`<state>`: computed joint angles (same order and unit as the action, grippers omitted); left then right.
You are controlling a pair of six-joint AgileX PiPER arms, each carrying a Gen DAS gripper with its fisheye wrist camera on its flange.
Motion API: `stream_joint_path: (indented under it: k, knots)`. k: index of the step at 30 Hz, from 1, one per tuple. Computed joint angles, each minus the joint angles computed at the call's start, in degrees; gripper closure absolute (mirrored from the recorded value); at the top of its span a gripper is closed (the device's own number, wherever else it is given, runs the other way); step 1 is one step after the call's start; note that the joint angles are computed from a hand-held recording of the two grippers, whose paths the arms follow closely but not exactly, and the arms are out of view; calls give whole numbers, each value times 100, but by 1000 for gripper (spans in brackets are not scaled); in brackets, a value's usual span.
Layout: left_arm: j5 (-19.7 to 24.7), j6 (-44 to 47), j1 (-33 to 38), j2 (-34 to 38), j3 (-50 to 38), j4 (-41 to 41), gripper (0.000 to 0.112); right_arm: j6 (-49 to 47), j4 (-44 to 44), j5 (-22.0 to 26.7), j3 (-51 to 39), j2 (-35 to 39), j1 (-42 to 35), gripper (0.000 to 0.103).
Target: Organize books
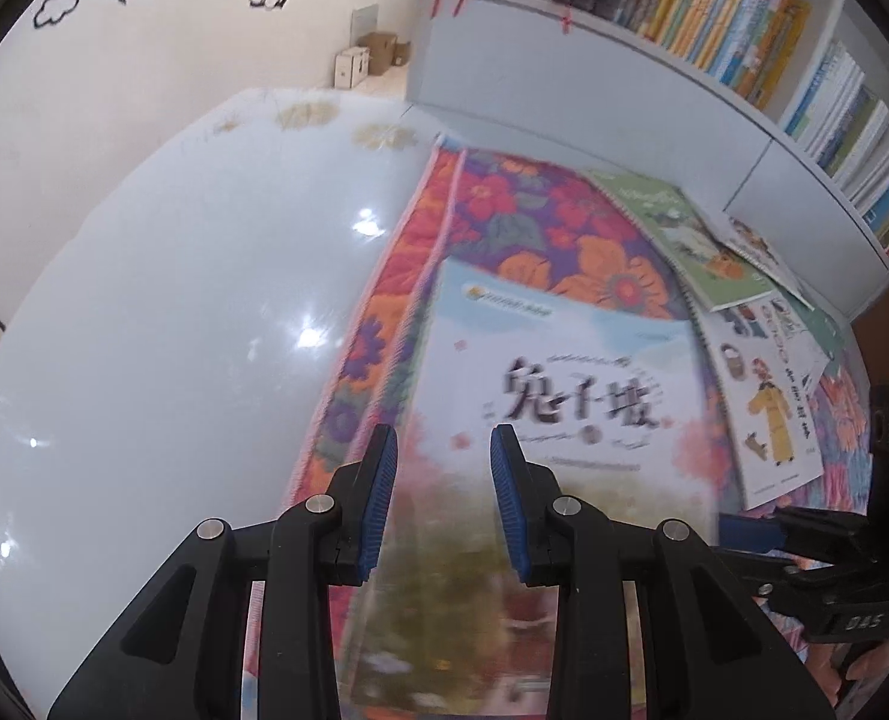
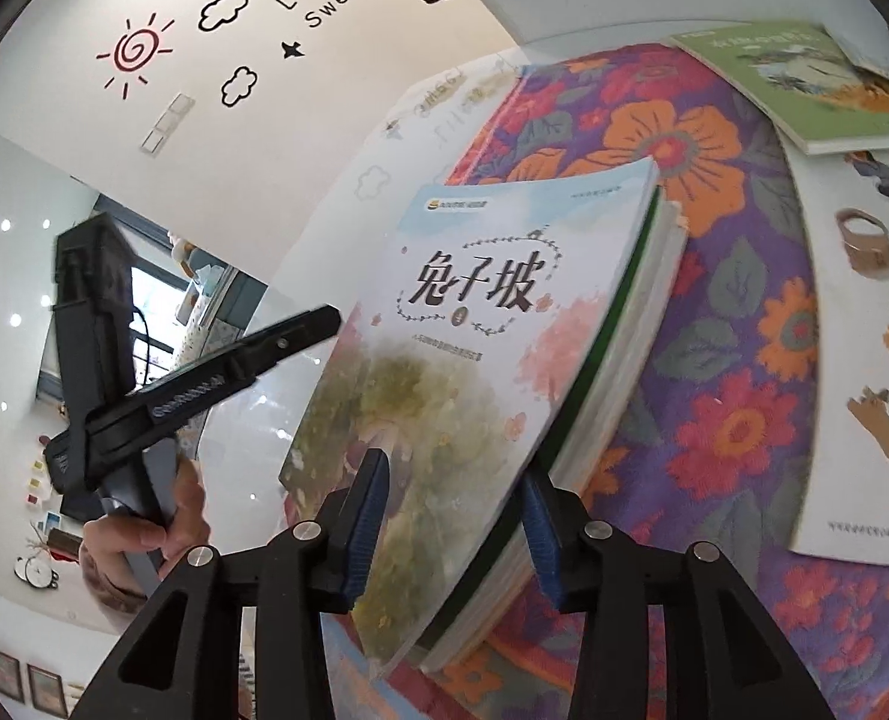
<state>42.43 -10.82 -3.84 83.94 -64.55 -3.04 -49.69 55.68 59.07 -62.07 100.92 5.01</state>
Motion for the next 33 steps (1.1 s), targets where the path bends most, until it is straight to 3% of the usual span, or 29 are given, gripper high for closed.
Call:
stream_joint_path:
  k: [5,9,15,20,22,25,27,29,33]
  knots:
    - [154,-895,-875,177,-532,649,80,-425,-19,171,174,-182,-732,61]
    - [245,-1454,-1631,712,-1191,733,78,-778,96,503,77,-59,-1749,61]
    - [-72,-2698,-2642,2040,-2177,861,78,-1153,49,243,-381,419,-3064,61]
    - [120,-4522,-3266,2836,-2539,2369,78,-1600,99,-143,-666,962,-3700,61]
    - [-312,-5229,-3401,2748,-2056,3016,73,-2201,581,234,-681,1242,-3992,61]
    - [-497,-5931,-3660,2711,-1748,3952,58,-2339,589,335,-742,1311,-4023,58]
    - [-468,-5704,-3723,2800,-1871,3916,42,-2552,628,321,-631,1235,-4016,52]
    - [-544,-5595,-3693,2774,-1845,3828,40,-2712,599,295,-562,1141,-3933,39]
    - [-702,-5485,-3623,2714,-1757,3697,37,-3012,596,-21,-321,969,-3770,34]
